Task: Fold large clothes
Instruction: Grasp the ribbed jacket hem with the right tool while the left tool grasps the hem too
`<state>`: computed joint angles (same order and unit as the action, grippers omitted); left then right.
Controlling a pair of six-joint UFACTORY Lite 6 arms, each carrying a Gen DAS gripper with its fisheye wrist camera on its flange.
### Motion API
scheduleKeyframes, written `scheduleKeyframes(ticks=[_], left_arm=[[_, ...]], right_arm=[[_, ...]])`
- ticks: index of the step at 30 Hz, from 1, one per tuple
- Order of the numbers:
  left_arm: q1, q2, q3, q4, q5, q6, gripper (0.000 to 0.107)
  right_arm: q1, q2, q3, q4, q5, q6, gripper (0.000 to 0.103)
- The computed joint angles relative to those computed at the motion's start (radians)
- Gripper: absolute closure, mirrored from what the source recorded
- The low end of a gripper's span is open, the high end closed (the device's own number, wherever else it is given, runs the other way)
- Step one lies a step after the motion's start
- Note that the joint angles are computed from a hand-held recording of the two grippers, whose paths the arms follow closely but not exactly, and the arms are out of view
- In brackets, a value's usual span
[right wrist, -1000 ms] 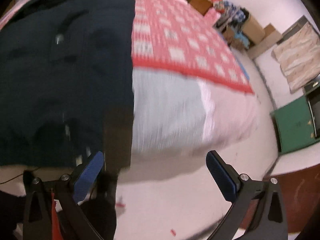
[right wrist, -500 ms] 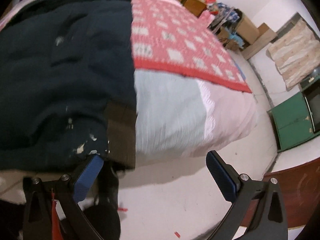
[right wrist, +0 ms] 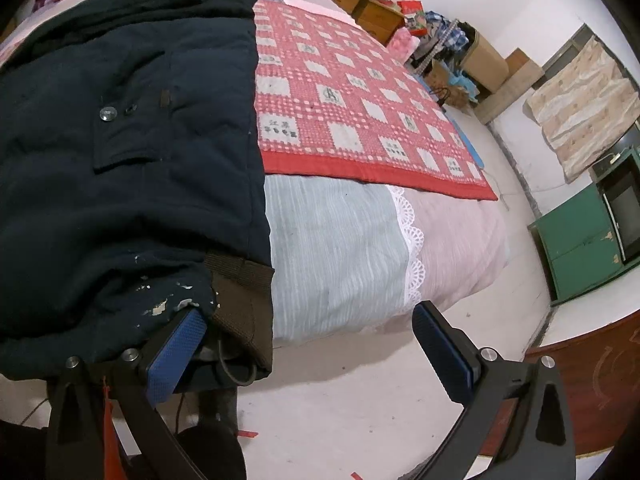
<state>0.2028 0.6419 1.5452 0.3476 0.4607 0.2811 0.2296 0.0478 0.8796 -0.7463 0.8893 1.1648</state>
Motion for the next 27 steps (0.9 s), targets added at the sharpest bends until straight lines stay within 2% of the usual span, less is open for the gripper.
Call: scheduleKeyframes(ticks=[4,7,10,13,16,18,21,24,26,27], left_arm=[[-0.011,0.036,0.054,0.087,-0.035,-0.139,0.008],[0.003,-0.021,0.055,-0.008,-0.089,-0.113,0.008],[-0.006,-0.038,0.077,-0.026,-0.117,-0.114,0.008],[-0.018,0.033,0.184,-0.074,-0.081,-0.121,0.008],[-0.046,0.107,0.234,-0.027,-0.069,-0.147,0.008],[-0.081,0.164,0.262,0.073,-0.054,-0.229,0.008],[-0.082,0.238,0.353,0.088,-0.019,-0.253,0.016],[-0.043,0.261,0.411,0.019,0.009,-0.208,0.02],[-0.037,0.247,0.395,-0.055,0.023,-0.113,0.042],[-0.045,0.245,0.39,-0.079,0.036,-0.077,0.049]], right_arm=[[-0.003,0.013,0.008,-0.003,-0.002,-0.001,0.0],[0.005,0.008,0.006,-0.022,0.003,0.01,0.0],[0.015,0.003,0.003,-0.038,0.009,0.03,0.0],[0.013,0.001,-0.001,-0.031,-0.003,0.042,0.0],[0.004,0.017,0.0,-0.03,-0.034,0.042,0.0],[-0.017,0.037,0.005,-0.017,-0.067,0.026,0.0],[-0.06,0.055,0.003,0.001,-0.112,-0.006,0.0],[-0.093,-0.001,-0.042,-0.065,-0.104,0.047,0.0],[-0.106,-0.027,-0.066,-0.06,-0.12,0.05,0.0],[-0.1,-0.027,-0.072,-0.044,-0.132,0.034,0.005]])
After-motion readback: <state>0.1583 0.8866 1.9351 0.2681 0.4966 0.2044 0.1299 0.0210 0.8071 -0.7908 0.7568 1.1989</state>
